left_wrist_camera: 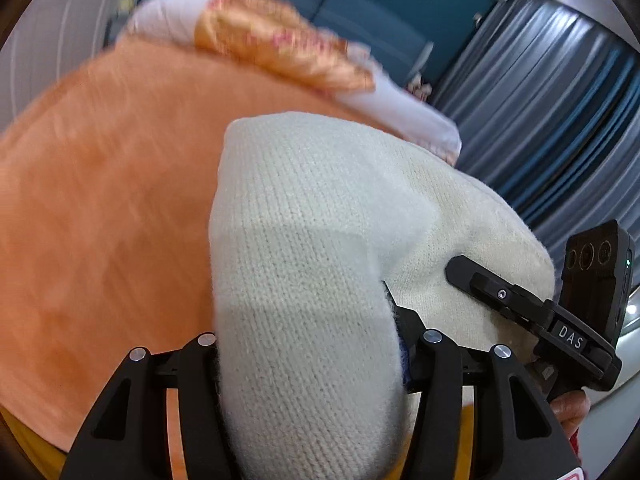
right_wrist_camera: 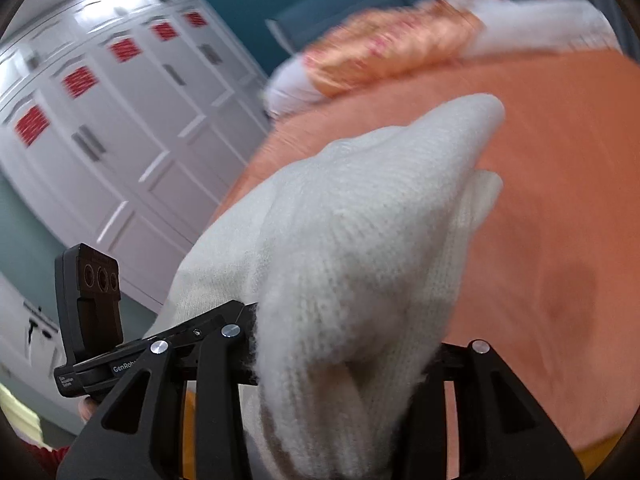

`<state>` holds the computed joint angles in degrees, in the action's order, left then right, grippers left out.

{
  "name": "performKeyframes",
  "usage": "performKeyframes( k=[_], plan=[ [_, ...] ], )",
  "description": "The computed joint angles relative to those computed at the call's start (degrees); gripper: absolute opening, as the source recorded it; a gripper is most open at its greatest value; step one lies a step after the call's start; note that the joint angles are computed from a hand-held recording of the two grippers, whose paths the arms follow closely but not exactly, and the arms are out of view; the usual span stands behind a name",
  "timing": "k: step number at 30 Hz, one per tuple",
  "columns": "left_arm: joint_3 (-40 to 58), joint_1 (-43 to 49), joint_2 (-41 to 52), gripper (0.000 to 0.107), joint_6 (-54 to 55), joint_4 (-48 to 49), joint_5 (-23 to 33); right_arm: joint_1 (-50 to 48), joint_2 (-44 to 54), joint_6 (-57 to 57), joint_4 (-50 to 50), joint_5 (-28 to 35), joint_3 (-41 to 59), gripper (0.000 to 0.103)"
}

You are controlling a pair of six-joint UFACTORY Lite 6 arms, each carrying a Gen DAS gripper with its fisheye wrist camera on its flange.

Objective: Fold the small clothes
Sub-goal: 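Grasp the folded sweater end with both grippers and fold it in half, then open both grippers and release the folded sweater onto the bed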

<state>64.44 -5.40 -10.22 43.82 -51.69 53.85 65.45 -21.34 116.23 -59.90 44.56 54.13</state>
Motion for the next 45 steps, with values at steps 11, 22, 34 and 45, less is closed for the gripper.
performKeyframes(
  k=[11, 22, 34, 45],
  plan=[
    [-5.62, 14.90, 9.84, 0.053, 15.52, 7.77, -7.44, -7.12, 21.22, 0.89, 11.42, -10.22, 1.41, 0.046],
    [-9.70, 10.43, 6.61, 0.052, 7.39, 17.01, -14.05, -6.41, 26.67, -7.35, 19.61, -13.00, 4.84, 0.008],
    [-16.78, 9.86, 7.19, 0.052, 3.67, 21.36, -21.27, -5.98, 32.32, -3.85, 19.45, -11.19, 7.00, 0.010],
    [-27.34, 3.73, -9.82, 0.070, -8.15, 25.84, -23.32, 12.06, 41.31, 9.62, 12.20, 18.60, 20.06, 0.058]
  ],
)
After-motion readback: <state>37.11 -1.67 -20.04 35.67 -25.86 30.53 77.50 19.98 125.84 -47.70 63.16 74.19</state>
